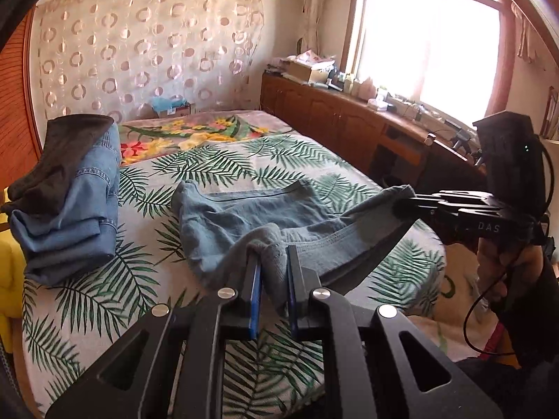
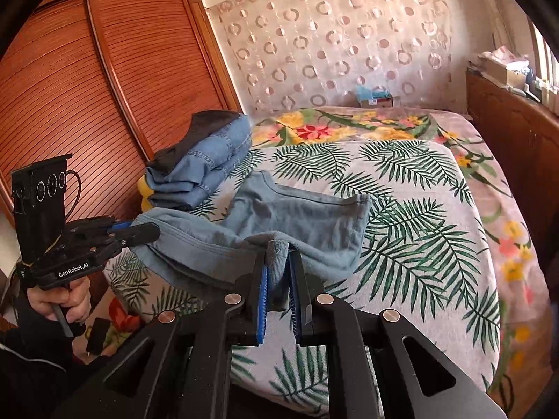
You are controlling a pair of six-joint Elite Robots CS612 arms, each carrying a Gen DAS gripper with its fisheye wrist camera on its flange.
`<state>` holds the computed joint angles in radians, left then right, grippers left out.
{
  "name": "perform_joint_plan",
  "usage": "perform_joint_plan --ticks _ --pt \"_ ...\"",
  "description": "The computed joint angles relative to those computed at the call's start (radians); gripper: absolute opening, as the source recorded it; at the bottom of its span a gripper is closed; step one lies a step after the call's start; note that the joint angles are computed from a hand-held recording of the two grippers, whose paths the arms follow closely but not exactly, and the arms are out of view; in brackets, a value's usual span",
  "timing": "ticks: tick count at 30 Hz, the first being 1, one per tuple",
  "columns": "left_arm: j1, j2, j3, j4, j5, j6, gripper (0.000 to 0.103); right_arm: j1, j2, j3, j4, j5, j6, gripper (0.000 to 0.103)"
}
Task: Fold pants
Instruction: 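Fold the hem over toward the waistband with both grippers holding it, then lay the folded hem down and open both grippers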
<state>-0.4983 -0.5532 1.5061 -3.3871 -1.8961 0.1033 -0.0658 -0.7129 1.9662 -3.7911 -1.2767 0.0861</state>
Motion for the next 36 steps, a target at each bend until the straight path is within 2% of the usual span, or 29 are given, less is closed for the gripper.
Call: perform_joint_plan --ticks 13,26,30,32,34,36 --pt "0.003 0.086 -0.2 0.17 0.064 -0.001 0.014 0.003 0.052 -0.171 0.173 -0.043 0.046 0.011" --pt "0.003 0.123 -0.27 0.26 0.093 -0.019 0.015 0.021 0.092 -0.27 0.274 -0.1 0.043 0.011" --pt "0.005 0.113 -0.257 0.259 0.1 -0.023 0.024 0.018 0.091 -0.259 0.249 -0.095 0.035 0.017" --pt "0.006 0.109 -0.246 0.24 0.108 -0.018 0.032 0.02 0.086 -0.245 0.224 -0.115 0.021 0.022" --pt "0.008 0.102 -0.227 0.216 0.112 -0.018 0.048 0.024 0.084 -0.231 0.189 -0.148 0.005 0.029" --pt "0.008 0.095 -0.21 0.201 0.124 -0.013 0.051 0.026 0.081 -0.217 0.167 -0.171 -0.005 0.032"
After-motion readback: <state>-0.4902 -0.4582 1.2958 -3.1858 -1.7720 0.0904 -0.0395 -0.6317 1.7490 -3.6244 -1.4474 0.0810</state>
